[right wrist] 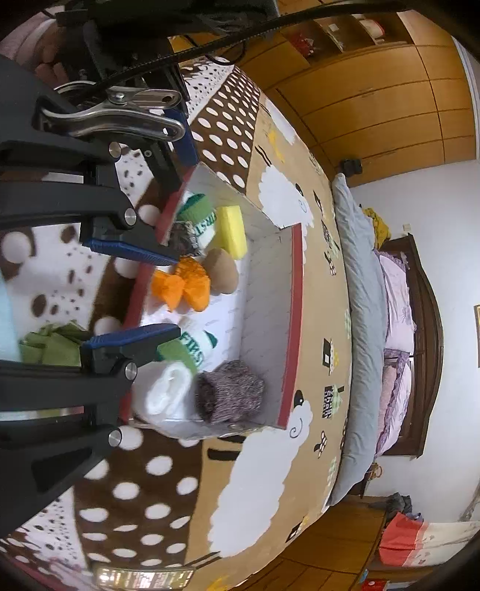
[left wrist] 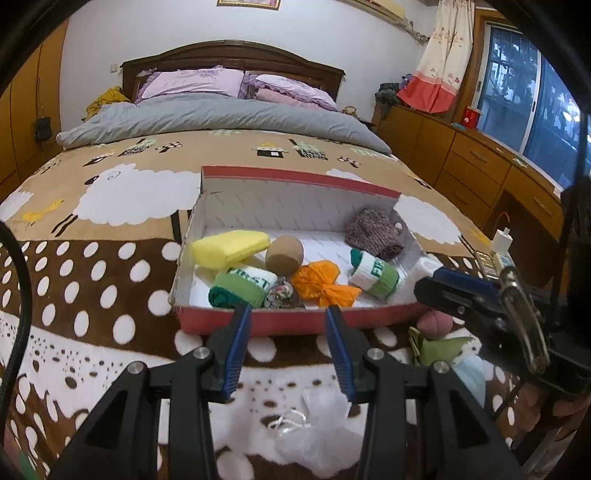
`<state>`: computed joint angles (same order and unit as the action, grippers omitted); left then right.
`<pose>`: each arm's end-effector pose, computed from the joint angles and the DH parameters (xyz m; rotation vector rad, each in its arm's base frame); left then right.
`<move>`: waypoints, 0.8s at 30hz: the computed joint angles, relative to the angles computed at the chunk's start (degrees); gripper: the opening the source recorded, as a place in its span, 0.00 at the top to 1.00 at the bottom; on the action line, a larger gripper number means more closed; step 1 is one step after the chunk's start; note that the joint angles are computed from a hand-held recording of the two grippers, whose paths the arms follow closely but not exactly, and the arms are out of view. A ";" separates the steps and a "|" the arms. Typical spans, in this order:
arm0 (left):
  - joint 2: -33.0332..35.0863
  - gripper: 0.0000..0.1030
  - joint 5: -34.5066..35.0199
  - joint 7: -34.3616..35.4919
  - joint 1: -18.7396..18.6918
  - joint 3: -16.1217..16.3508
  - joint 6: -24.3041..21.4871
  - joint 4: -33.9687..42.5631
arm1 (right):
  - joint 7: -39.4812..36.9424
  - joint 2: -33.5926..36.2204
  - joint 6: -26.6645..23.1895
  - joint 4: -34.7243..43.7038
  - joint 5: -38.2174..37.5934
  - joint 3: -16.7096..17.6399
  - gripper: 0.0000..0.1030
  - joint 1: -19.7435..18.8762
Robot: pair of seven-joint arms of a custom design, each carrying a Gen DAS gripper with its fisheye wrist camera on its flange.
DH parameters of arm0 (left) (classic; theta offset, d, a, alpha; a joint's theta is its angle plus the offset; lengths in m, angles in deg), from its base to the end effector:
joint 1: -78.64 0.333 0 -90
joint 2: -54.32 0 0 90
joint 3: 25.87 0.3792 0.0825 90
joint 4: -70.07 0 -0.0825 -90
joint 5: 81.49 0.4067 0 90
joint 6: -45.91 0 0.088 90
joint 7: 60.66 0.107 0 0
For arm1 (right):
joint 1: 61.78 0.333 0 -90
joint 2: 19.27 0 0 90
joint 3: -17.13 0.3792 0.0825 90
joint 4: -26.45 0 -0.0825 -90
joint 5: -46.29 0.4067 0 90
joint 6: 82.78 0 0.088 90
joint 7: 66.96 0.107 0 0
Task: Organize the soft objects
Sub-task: 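Open both grippers to drop the pouch and FIRST sock into the shoebox, then grasp the clear plastic bottle with the left gripper while the right grasps the green ribbon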
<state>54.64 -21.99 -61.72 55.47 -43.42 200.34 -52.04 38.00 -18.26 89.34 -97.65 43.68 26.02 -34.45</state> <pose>0.4322 -0.4094 0.5056 -1.8224 1.7471 -0.9427 0.4885 0.3612 0.5357 -1.9663 1.2862 -0.3653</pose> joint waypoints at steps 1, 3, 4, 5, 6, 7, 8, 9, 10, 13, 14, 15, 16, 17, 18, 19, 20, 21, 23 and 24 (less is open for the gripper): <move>-0.26 0.58 -0.22 0.01 -0.03 -0.03 0.21 -0.30 | 0.11 -0.50 0.10 -0.61 0.14 0.04 0.67 0.04; -0.82 0.58 -1.16 0.60 -0.02 -0.13 0.62 -0.94 | 0.81 -1.55 0.05 -1.84 -0.21 0.23 0.67 -0.10; -1.00 0.58 -1.53 0.85 0.00 -0.21 0.78 -1.17 | 0.92 -1.84 -0.08 -2.13 -0.23 0.39 0.67 -0.24; -1.28 0.58 -2.03 1.23 0.02 -0.29 0.97 -1.51 | 0.71 -2.27 -0.16 -2.66 0.10 0.56 0.67 -0.34; -1.48 0.58 -2.32 1.37 0.05 -0.39 1.15 -1.80 | 0.66 -2.64 -0.27 -3.09 0.26 0.76 0.67 -0.46; -1.62 0.58 -2.53 1.43 0.09 -0.49 1.27 -2.01 | 0.63 -3.14 -0.32 -3.70 0.41 0.94 0.67 -0.60; -1.76 0.58 -2.76 1.52 0.11 -0.60 1.44 -2.30 | 0.68 -3.45 -0.28 -4.11 0.40 1.15 0.67 -0.78; -1.87 0.58 -3.13 1.80 0.12 -0.69 1.63 -2.55 | 0.66 -3.78 -0.19 -4.56 0.47 1.36 0.67 -0.93; -1.93 0.58 -3.62 2.13 0.12 -0.78 1.88 -2.84 | 0.47 -4.18 -0.03 -5.14 0.73 1.52 0.67 -1.05; -1.82 0.58 -4.98 2.97 0.08 -0.98 2.58 -3.49 | 0.00 -5.35 0.44 -6.88 1.78 1.99 0.67 -1.40; -1.71 0.58 -5.51 3.34 0.02 -1.04 2.87 -3.66 | -0.25 -5.70 0.52 -7.38 2.43 2.10 0.67 -1.46; -1.55 0.58 -5.84 3.59 -0.04 -1.08 3.13 -3.76 | -0.79 -6.07 0.65 -7.92 3.44 2.12 0.67 -1.39; -1.42 0.58 -6.45 4.13 -0.14 -1.11 3.54 -3.97 | -1.65 -6.27 0.74 -8.22 4.57 2.04 0.67 -1.26; -1.33 0.58 -6.78 4.43 -0.23 -1.13 3.84 -4.15 | -2.28 -6.67 0.92 -8.81 5.56 2.04 0.67 -1.17; -1.24 0.58 -7.17 4.84 -0.33 -1.15 4.04 -4.29 | -2.40 -6.83 1.00 -9.06 5.81 2.25 0.67 -1.38; -1.10 0.57 -7.62 5.31 -0.50 -1.24 4.11 -4.42 | -2.59 -7.13 1.14 -9.50 6.13 2.39 0.67 -1.53; -0.99 0.56 -7.77 5.51 -0.64 -1.27 4.15 -4.51 | -2.54 -7.34 1.22 -9.86 6.20 2.60 0.67 -1.78; -0.87 0.54 -7.90 5.71 -0.79 -1.31 4.12 -4.57 | -2.27 -7.55 1.24 -10.22 6.09 2.85 0.67 -2.12; -0.61 0.54 -8.03 5.87 -1.13 -1.40 3.75 -4.64 | -2.19 -7.75 1.14 -10.63 6.56 3.01 0.67 -2.34; -0.47 0.54 -8.13 6.00 -1.28 -1.40 3.62 -4.65 | -2.66 -7.81 1.06 -10.83 7.31 2.85 0.67 -2.16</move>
<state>54.17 -30.13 -55.72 54.19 -44.82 203.96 -56.69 35.33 -26.07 90.40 -108.48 50.98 28.87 -36.61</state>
